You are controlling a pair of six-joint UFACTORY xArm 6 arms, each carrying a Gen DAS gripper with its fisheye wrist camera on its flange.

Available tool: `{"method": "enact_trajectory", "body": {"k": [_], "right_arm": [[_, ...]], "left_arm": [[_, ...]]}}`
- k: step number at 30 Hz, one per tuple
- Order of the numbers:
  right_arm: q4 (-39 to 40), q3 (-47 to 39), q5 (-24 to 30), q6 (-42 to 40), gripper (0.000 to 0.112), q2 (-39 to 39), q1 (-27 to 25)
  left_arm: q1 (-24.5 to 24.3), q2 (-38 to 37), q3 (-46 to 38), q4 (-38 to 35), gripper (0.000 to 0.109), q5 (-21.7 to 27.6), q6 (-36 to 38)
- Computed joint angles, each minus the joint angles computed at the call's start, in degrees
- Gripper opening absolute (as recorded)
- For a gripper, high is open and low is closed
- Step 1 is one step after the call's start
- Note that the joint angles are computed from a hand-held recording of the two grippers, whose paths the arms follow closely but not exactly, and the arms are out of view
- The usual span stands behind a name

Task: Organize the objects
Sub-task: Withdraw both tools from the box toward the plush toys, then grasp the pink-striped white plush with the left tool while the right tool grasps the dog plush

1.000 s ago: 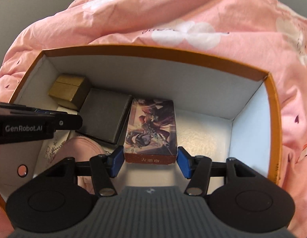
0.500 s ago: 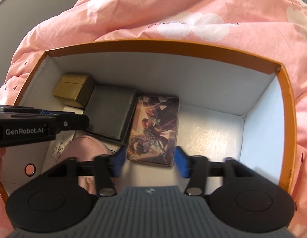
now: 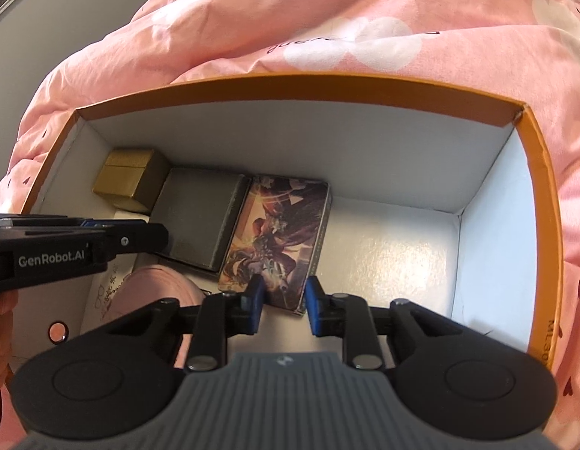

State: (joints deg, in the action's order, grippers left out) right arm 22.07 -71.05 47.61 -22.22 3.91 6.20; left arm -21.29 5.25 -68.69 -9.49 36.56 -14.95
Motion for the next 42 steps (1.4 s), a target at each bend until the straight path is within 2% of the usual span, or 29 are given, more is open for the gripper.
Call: {"method": "enact_trajectory", "body": {"k": [7, 12, 15, 17, 20, 22, 27, 30, 32, 34, 39, 42], "right_arm": [[-1.6, 4.0, -3.4, -1.3, 0.028, -4.7, 0.4], [3.2, 9.4, -6.0, -5.3, 0.028, -12.5, -0.1], [5.9, 13.8, -7.7, -8.3, 0.037, -18.8, -0.3], [7.1, 17.1, -9.1, -10.0, 0.043, -23.4, -0.3], [7.6, 22.5, -11.0, -11.6, 0.053, -31.2, -0.7], [7.9, 26.6, -11.7, -12.7, 0.053, -36.8, -1.2], [7.2, 33.7, -7.4, -11.1, 0.051, -48.7, -4.6], [2.9, 37.8, -5.4, -7.1, 0.041, -54.4, -6.5], [0.6, 39.7, -3.3, -4.4, 0.032, -56.5, -8.2], [0.3, 41.3, -1.0, -2.3, 0.029, -57.9, -10.9], [-2.6, 44.5, 0.9, 4.1, 0.025, -60.7, -15.5], [-1.8, 44.8, 4.0, 3.7, 0.024, -61.0, -16.8]], "left_arm": [[-0.6, -4.1, 3.3, 0.5, 0.021, -1.7, 0.3], [-3.0, -11.4, 8.4, 4.2, 0.021, -4.6, -0.8], [-5.0, -16.3, 11.6, 4.8, 0.021, -6.3, -0.7], [-6.4, -19.7, 13.9, 5.2, 0.025, -7.1, -1.2], [-8.8, -25.1, 18.0, 6.3, 0.027, -8.3, -4.2], [-10.4, -28.4, 20.8, 7.3, 0.027, -8.5, -7.2], [-13.9, -33.3, 25.1, 8.7, 0.027, -6.5, -11.5], [-15.3, -36.0, 27.7, 7.7, 0.027, -4.8, -12.2], [-15.9, -36.9, 29.3, 7.0, 0.027, -4.0, -13.0], [-16.3, -37.7, 30.9, 7.1, 0.027, -2.5, -14.2], [-17.2, -40.1, 34.2, 9.2, 0.027, -0.4, -18.5], [-17.0, -40.9, 34.7, 8.4, 0.027, 0.3, -19.2]]}}
